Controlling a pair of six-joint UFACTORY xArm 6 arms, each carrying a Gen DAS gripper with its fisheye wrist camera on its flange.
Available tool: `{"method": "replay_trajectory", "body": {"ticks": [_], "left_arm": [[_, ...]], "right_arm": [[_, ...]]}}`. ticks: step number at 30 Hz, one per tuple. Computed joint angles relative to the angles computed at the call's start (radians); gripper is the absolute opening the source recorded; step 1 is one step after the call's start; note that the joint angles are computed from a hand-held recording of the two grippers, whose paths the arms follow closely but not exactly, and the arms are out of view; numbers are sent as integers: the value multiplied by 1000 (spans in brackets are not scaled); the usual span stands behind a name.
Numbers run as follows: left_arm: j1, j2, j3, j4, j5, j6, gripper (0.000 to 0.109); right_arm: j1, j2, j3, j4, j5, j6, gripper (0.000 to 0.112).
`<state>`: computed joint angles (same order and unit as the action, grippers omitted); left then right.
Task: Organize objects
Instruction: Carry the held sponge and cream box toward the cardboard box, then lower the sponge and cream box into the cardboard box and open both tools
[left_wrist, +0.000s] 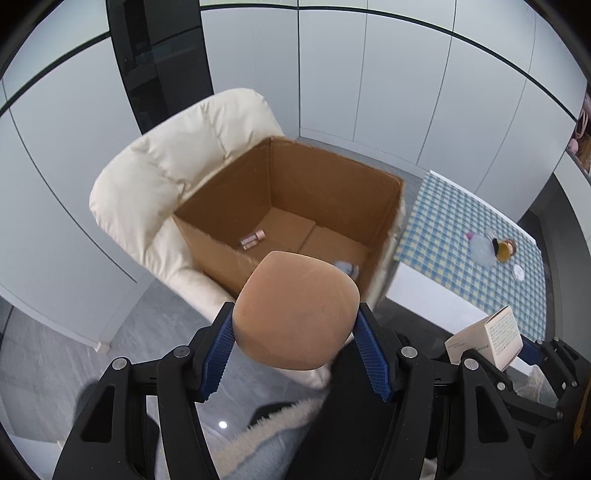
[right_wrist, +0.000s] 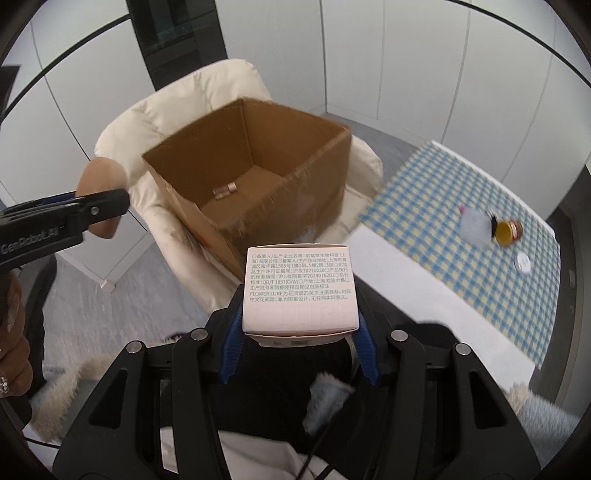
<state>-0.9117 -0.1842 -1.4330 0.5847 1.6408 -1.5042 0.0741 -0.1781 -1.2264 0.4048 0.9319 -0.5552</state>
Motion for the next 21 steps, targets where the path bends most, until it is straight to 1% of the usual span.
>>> {"method": "replay_trajectory", "body": {"ticks": [5,9,13,14,19,21], "left_arm": [[68,7,-5,33,-6,94,64],[149,13,17,62,-26,160,64],[256,-13,77,38,-113,189,64],[293,-21,97,28,-147,195,64],[399,-9,133,5,-235,243,64],[450,-4,149,-28,-286,269,64]], "right_arm": [[50,89,-108,4,-24,15,54],[87,194,-228,-35,-31,36,54],[114,337,-399,-75,-15,65,54],[120,377,-448,-87,-8,75,54],[148,572,-701,-123,54,126,54],[162,644,-797,-140,79,148,54]]}}
